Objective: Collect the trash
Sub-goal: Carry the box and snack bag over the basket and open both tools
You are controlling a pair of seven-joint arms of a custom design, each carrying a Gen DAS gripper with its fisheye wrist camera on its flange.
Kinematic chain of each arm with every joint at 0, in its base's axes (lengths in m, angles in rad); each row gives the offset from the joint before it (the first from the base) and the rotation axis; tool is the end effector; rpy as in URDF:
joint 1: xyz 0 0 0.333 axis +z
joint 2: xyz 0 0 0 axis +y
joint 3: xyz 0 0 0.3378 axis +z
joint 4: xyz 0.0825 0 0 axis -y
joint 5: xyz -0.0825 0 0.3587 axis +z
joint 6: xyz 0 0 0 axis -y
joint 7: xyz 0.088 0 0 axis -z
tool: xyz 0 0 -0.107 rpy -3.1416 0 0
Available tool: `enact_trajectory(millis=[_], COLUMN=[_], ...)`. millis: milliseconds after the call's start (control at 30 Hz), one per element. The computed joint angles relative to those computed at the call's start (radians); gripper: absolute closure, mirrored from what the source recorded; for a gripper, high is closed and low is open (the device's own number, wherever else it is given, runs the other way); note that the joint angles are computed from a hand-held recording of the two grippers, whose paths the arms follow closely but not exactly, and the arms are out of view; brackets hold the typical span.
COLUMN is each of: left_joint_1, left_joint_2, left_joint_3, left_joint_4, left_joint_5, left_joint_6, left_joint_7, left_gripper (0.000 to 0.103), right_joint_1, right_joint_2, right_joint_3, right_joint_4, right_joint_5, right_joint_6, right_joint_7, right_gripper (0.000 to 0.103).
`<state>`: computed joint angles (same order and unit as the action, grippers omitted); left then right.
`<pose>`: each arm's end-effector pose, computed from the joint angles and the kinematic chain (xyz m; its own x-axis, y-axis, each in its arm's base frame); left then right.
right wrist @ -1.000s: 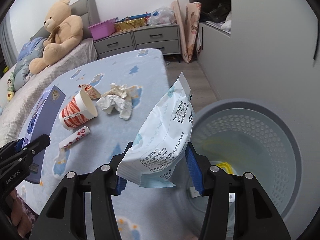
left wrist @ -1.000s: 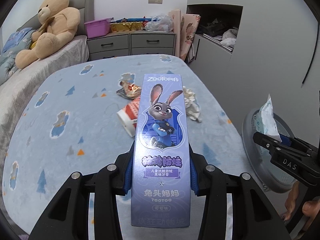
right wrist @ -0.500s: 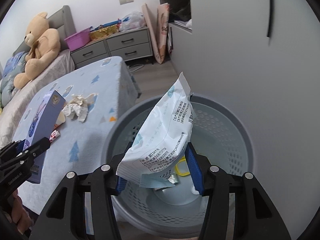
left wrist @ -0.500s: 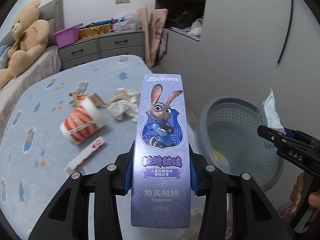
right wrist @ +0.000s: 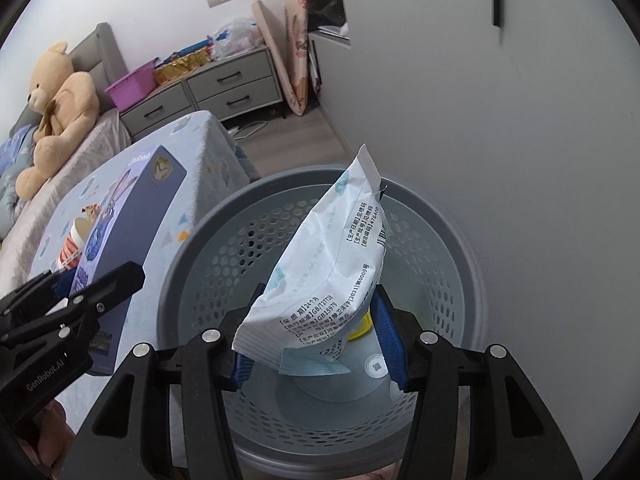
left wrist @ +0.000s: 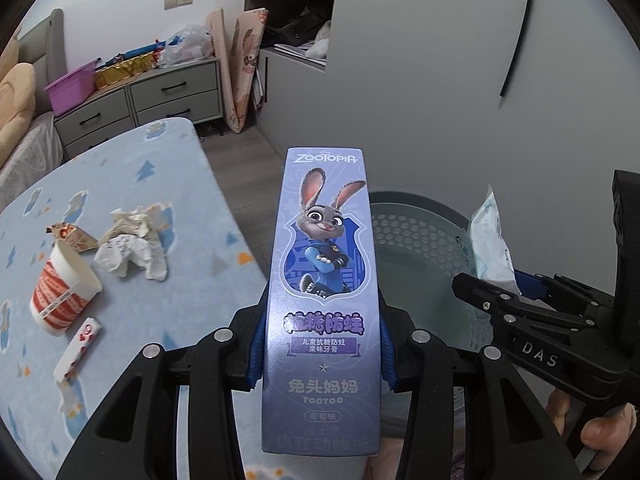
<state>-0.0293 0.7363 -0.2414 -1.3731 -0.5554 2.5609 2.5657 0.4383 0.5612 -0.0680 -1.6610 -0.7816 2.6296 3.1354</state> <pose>0.7485 -0.1460 0.3644 -0.7130 -0.6944 0.0971 -0.5806 0.5072 -0.6369 0.6468 0.2781 0.3543 -0.4751 -0.8634 -0.1699 -0.6550 0.4759 -0.5870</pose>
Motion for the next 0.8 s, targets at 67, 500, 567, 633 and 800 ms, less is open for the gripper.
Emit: enact_trajectory(millis=[67,500,567,633,800], left_joint_1=[-0.015,-0.028,-0.024,-0.024,-0.029], left_joint_2=[0.01,0.024,0.018,0.016,0.012], left_joint_3=[0.007,-0.007,-0.014,-0.013,-0.005], left_joint_4=[0.01,0.024,0.012,0.011,0.009], left_joint_5=[0.014,0.034,0.021,0.017,0.019], left_joint_6=[-0.006,-0.002,0.015,0.014,0.016], left_joint_7=[-0.012,-0.006,0.006,0.008,-0.002], left_gripper=[0.06,0.047,0.044,0.042,0.04], right_joint_1=[-0.002,-0.009,-0.002,-0.003,-0.01], right_joint_2=[-0.012,-0.028,-0.033,-0.035,-0.035], right_joint_3=[-0.006,-0.011,-0.02,-0.019,-0.012], right_joint_4=[-0.023,-0.051,-0.056,-0.056,-0.054], right_joint_5=[-0.001,-0.018,-0.038,-0.046,-0.046], right_joint_6=[0.006,0.013,0.015,0.013,0.009], right_joint_7=[0.019,0.045,0.068,0.079,0.084], right_gripper=[0.052,0.04,0.034,0.034,0.034])
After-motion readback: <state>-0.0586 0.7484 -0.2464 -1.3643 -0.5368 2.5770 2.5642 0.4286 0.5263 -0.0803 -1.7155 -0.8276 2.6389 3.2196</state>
